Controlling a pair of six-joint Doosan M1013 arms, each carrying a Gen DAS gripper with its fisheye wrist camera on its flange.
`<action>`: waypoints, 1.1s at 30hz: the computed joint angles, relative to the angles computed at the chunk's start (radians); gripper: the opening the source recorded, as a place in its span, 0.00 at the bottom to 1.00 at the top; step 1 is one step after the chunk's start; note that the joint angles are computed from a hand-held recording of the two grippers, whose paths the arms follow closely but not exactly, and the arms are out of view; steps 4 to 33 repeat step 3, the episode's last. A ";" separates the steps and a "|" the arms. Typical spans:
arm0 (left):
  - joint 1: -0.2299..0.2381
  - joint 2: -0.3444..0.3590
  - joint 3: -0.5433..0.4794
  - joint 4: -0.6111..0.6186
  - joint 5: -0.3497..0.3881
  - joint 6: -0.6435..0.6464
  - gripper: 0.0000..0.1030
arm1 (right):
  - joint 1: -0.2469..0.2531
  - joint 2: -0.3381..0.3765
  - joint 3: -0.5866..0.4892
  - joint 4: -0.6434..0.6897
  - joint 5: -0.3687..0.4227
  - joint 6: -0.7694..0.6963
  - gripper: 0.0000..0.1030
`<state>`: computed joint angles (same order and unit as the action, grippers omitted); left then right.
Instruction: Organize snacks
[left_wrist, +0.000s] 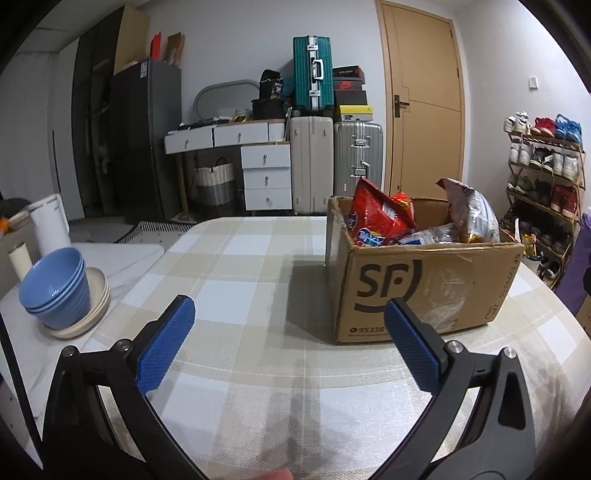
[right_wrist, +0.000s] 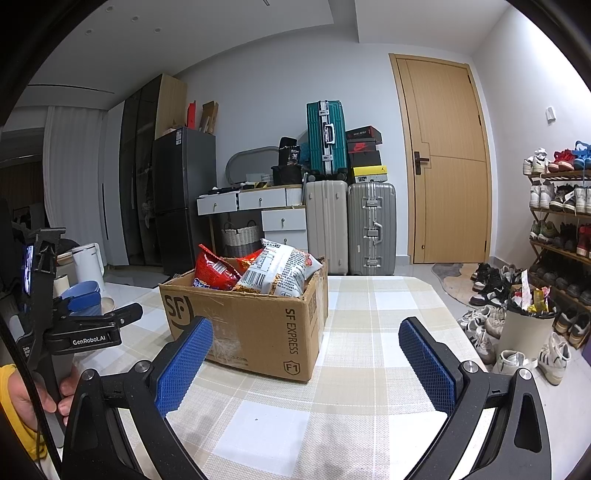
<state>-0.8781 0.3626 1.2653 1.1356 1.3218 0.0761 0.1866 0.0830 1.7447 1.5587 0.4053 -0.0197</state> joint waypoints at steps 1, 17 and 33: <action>0.001 -0.002 0.002 -0.003 -0.002 -0.003 0.99 | 0.000 0.000 0.000 0.000 0.001 0.000 0.99; -0.001 -0.003 0.004 0.001 0.007 -0.016 0.99 | 0.000 0.000 0.000 -0.003 0.001 0.002 0.99; -0.001 -0.003 0.004 0.001 0.007 -0.016 0.99 | 0.000 0.000 0.000 -0.003 0.001 0.002 0.99</action>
